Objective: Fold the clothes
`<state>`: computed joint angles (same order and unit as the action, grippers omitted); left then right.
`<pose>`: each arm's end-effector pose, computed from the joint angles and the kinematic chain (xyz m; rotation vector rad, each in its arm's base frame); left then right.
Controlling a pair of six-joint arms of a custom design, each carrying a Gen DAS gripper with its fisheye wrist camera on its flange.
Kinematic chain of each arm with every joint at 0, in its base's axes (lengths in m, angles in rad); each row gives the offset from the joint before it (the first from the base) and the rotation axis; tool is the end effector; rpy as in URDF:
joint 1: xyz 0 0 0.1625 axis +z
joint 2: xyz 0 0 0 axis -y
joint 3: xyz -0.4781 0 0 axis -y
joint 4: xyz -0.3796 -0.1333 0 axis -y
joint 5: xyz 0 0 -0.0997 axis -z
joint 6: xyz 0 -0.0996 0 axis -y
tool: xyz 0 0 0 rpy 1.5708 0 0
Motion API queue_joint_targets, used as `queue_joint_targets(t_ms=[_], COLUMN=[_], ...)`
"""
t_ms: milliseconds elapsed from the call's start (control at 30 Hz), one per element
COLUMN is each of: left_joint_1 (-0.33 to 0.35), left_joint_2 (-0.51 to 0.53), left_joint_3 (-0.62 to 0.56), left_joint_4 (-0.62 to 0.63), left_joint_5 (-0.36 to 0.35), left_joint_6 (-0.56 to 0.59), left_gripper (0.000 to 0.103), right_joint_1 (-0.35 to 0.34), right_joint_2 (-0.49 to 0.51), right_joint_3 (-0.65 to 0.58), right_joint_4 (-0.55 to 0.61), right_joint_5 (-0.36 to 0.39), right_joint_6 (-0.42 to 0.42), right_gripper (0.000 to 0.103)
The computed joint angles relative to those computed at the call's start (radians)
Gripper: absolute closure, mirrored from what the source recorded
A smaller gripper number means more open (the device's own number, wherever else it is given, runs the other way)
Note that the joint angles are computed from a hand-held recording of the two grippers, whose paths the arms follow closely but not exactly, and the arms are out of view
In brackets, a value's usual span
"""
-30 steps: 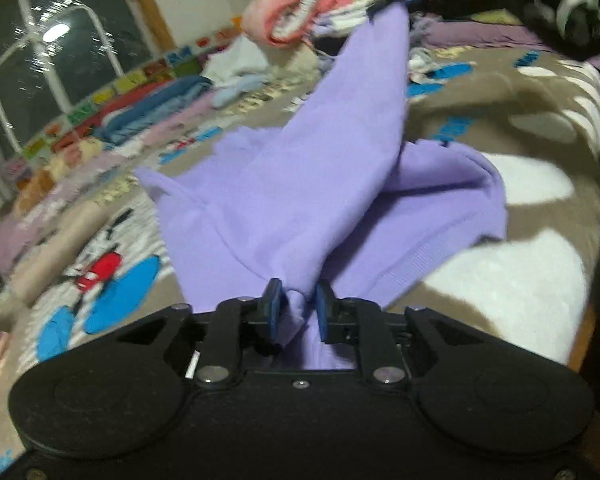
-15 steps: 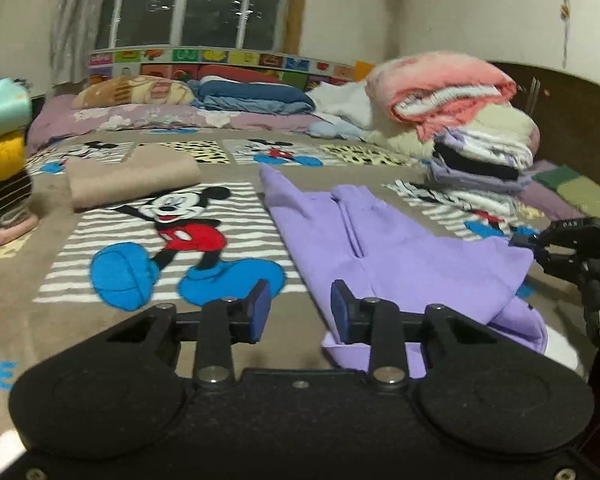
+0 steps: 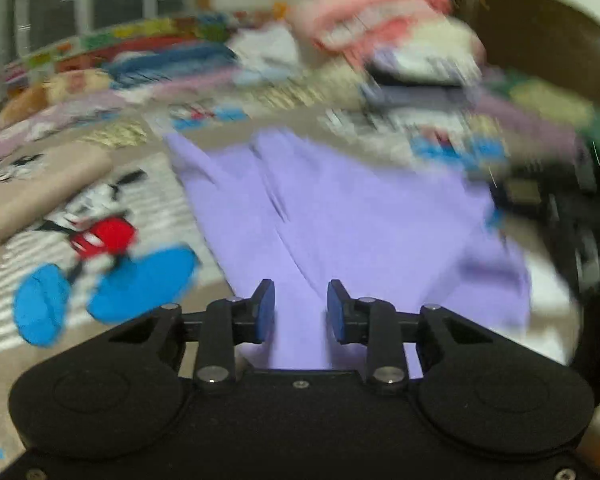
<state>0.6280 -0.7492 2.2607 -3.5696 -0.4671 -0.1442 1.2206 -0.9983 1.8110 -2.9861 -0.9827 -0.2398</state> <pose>-0.2592 -0.4628 0.1162 0.5357 2.1208 -1.1485 -0.0456 -0.6744 0.2770 -0.1001 2.5890 -0.9941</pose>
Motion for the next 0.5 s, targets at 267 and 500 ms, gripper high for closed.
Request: queue_joint_targets(t_ms=[267, 500], left_joint_1=[0.164, 0.308], left_joint_2=[0.060, 0.141], left_joint_3=[-0.265, -0.544], left_joint_4=[-0.138, -0.011], left_joint_5=[0.079, 0.065], left_joint_6=[0.233, 0.412], left_gripper=[0.076, 0.076], right_joint_1=[-0.031, -0.037], right_joint_2=[0.012, 0.021], right_joint_3=[-0.023, -0.039], right_joint_4=[0.059, 0.089], right_joint_5=[0.116, 0.151], right_joint_6=[-0.005, -0.019], right_gripper=[0.089, 0.089])
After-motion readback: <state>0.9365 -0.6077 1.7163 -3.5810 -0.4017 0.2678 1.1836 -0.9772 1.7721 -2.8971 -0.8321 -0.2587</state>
